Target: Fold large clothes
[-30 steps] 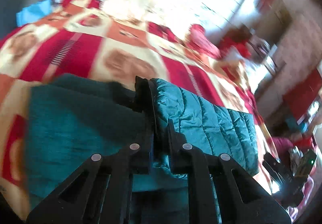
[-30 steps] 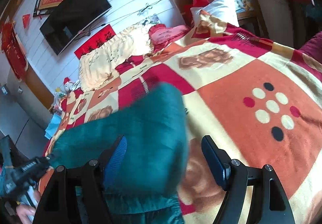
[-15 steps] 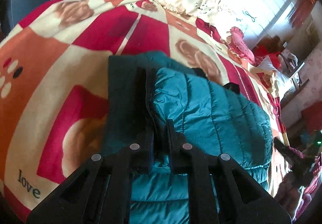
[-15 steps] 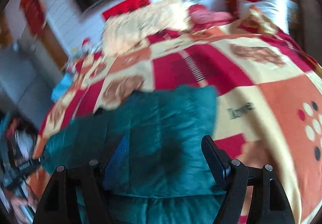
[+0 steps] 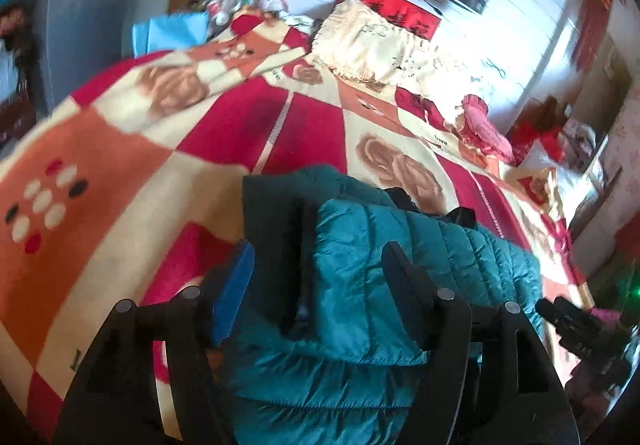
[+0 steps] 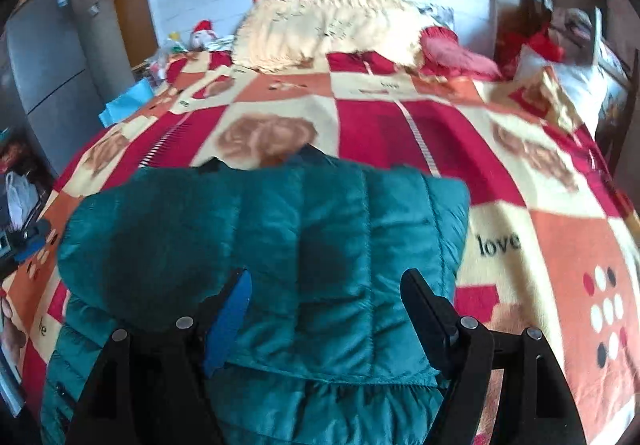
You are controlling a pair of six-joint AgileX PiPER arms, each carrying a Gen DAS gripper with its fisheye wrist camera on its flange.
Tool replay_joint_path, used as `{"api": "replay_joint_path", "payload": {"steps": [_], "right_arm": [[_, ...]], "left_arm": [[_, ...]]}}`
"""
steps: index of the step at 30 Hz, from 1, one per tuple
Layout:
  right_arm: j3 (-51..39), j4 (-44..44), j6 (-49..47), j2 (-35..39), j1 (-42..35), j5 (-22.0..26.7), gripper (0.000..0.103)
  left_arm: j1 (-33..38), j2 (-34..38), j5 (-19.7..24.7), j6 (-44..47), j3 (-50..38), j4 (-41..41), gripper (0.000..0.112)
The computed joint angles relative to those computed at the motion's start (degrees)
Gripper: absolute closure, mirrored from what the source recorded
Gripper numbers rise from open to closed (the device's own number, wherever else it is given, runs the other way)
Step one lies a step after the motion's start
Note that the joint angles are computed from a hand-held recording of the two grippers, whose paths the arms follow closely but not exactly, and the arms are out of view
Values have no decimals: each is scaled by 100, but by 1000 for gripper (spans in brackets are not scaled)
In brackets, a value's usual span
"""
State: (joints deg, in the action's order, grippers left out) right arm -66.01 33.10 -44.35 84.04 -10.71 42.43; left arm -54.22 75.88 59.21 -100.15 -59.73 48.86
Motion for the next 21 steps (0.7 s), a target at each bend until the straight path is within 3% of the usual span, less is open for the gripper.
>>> {"api": "replay_joint_path", "payload": {"steps": [3, 7, 10, 15, 18, 21], "right_arm": [[-133, -202, 334, 88, 521, -148, 23], [-64, -816, 1050, 262, 1285, -744, 23], [-37, -1298, 1655, 558, 1660, -1202, 23], [92, -1849, 2202, 1023, 1867, -1794, 22], [72, -1558, 1997, 1170, 1786, -1811, 22], [-135, -1680, 2093, 1085, 1727, -1378, 22]], "left_arm": [[194, 558, 7, 417, -314, -176, 46], [460, 1263, 144, 811, -549, -394, 46], [716, 1418, -331, 739, -314, -450, 44], [772, 1567, -480, 709, -244, -342, 40], [877, 1593, -587, 842, -267, -453, 40], [882, 1564, -624, 863, -251, -484, 39]]}}
